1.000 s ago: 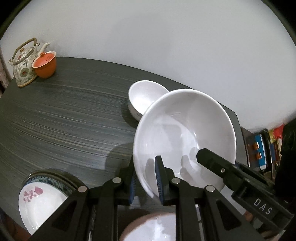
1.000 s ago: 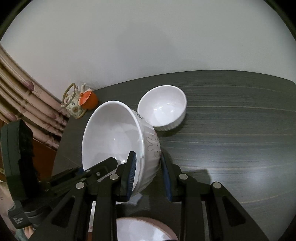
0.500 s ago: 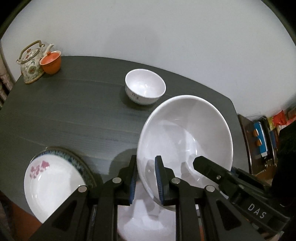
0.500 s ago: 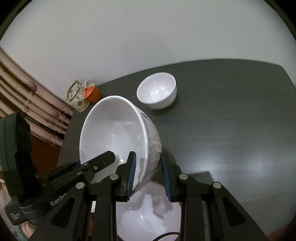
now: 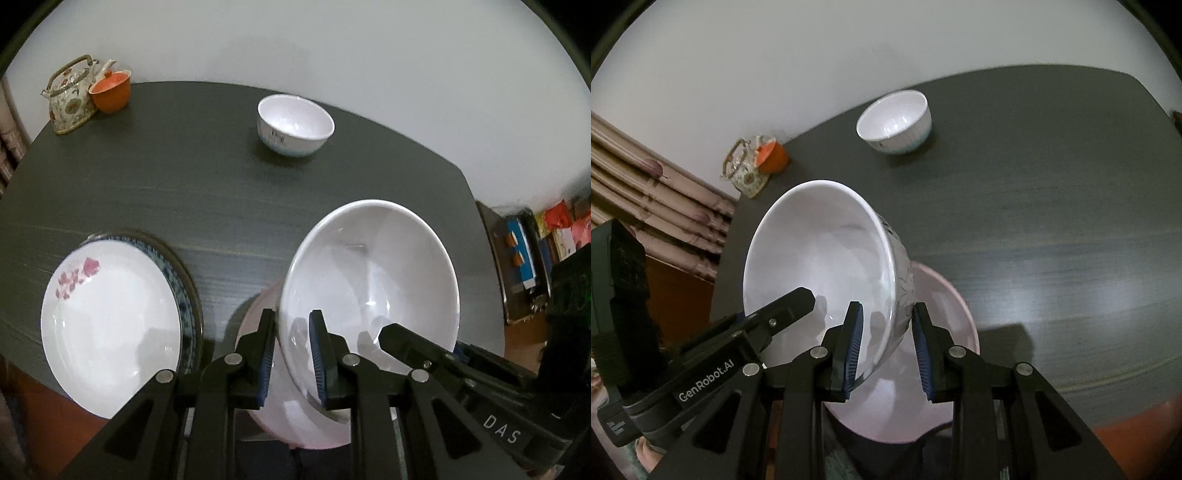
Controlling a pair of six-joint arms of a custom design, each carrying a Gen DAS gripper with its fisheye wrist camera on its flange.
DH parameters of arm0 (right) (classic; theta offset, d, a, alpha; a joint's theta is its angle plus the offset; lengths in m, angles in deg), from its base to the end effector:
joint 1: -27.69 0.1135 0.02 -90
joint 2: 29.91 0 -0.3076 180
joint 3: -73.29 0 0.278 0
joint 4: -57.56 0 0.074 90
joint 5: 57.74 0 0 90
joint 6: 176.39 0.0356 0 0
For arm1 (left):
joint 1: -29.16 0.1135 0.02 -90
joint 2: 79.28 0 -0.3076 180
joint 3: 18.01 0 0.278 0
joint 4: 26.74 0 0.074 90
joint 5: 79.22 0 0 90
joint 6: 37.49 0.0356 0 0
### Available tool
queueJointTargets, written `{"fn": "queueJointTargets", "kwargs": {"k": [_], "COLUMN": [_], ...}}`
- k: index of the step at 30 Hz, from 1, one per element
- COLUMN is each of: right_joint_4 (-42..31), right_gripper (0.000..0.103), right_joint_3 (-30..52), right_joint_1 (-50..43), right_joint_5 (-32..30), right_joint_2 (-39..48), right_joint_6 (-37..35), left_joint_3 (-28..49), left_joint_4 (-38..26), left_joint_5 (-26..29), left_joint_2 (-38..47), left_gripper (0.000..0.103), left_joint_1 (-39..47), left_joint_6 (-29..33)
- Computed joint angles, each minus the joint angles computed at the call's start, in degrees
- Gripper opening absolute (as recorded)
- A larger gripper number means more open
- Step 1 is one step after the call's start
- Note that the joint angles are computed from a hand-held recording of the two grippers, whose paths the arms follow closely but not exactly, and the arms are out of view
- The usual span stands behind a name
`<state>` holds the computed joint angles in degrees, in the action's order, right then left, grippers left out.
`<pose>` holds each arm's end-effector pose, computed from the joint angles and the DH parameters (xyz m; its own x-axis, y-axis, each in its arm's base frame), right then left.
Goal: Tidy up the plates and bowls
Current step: 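Carry the white bowl with both grippers over the pink bowl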
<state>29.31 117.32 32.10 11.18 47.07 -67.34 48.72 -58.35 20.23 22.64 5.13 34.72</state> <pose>0.2340 0.0309 0.1680 -0.9057 0.2356 -0.3525 0.0541 0.8888 0.4552 0.3207 -0.1494 0.1540 -0.9401 0.0892 -0.3290 0.1822 0.9471 -0.2641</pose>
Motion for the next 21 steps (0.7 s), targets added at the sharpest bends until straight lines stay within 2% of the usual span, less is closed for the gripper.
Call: {"fn": "queueJointTargets", "kwargs": {"k": [10, 21], "right_joint_4": [1.7, 2.8], "right_gripper": [0.026, 0.027], "right_joint_3": [-4.3, -5.4], "right_joint_1": [2.1, 2.0], "right_joint_5": [2.7, 3.0], "right_joint_2": [1.0, 2.6], "right_joint_6": [1.9, 1.8], "left_joint_3": [-3.1, -2.2], "left_joint_4": [0.9, 0.8], "left_joint_5": [-1.7, -4.3], "left_joint_2": [2.2, 4.4], "left_gripper": [0.019, 0.019], "left_joint_1": [-2.1, -3.3], "left_joint_6": [-0.6, -1.1]}}
